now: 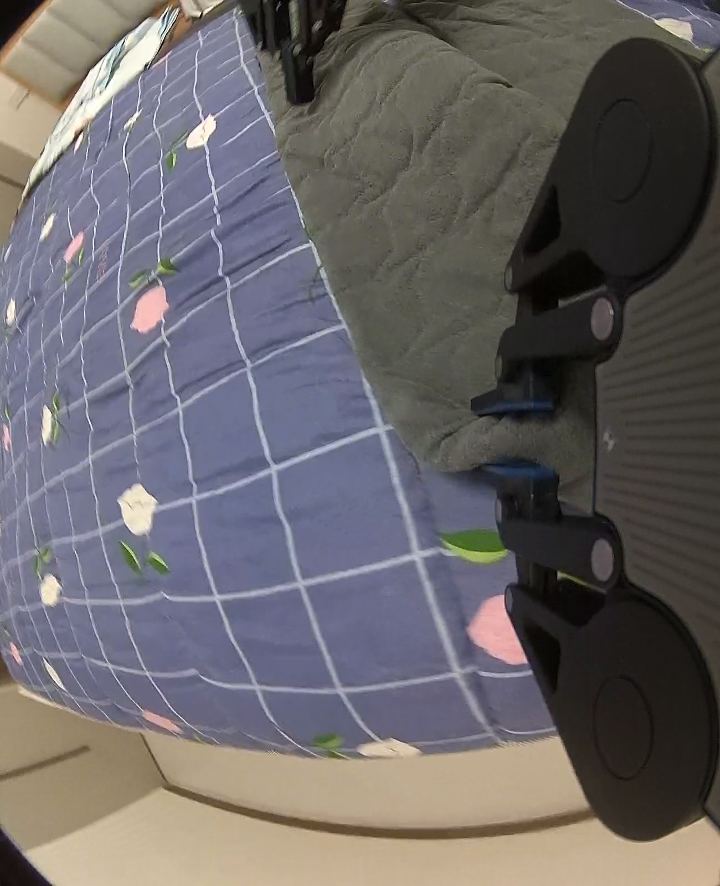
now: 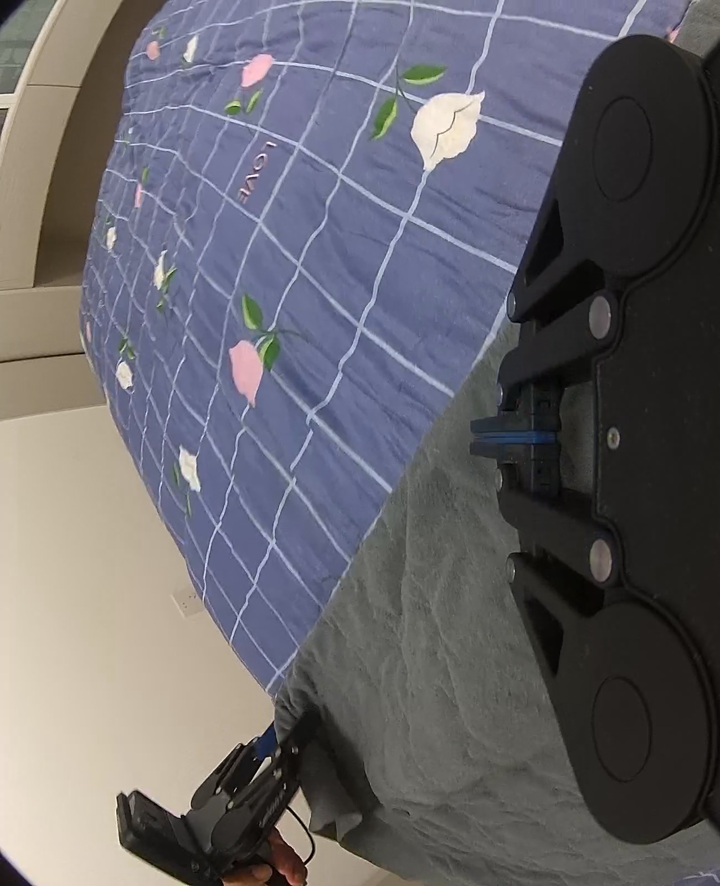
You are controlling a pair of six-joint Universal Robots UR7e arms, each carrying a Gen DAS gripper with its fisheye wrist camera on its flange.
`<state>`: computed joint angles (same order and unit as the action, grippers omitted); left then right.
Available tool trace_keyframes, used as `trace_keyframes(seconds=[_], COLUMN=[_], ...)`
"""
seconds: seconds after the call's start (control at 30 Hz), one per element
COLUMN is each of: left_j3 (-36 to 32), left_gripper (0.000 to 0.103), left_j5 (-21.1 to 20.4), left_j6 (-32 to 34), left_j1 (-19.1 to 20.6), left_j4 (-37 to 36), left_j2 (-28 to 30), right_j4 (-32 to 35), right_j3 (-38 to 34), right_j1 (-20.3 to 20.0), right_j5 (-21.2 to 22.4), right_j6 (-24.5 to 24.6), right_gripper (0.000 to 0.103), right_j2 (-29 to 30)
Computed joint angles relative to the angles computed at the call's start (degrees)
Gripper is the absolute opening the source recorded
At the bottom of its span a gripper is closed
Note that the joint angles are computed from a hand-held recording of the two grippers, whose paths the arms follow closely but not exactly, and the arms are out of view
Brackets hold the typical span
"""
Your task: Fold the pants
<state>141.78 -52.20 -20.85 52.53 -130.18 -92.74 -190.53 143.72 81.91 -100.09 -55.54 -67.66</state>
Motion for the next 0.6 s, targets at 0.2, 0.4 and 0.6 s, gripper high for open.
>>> trace_keyframes(seconds=[0.2, 0.4, 0.6], left_j3=[2.4, 7.4, 10.9], left_gripper=[0.011, 0.01, 0.009], left_j5=[2.0, 7.7, 9.7], left_j6=[-4.7, -9.4, -16.3], left_j1=[-6.8, -17.8, -28.1], left_j4=[5.3, 12.5, 21.8], left_j2=[-5.5, -12.1, -15.9], right_j4=[-8.7, 3.8, 16.9], right_j3=[4.7, 0.7, -8.6], right_j1=[2.9, -0.3, -0.5], right_j5=[-1.7, 3.3, -4.1], right_j6=[-3.8, -3.8, -2.5], right_gripper=[0.017, 0.079, 0.079], right_j2=[-1.2, -4.6, 0.5])
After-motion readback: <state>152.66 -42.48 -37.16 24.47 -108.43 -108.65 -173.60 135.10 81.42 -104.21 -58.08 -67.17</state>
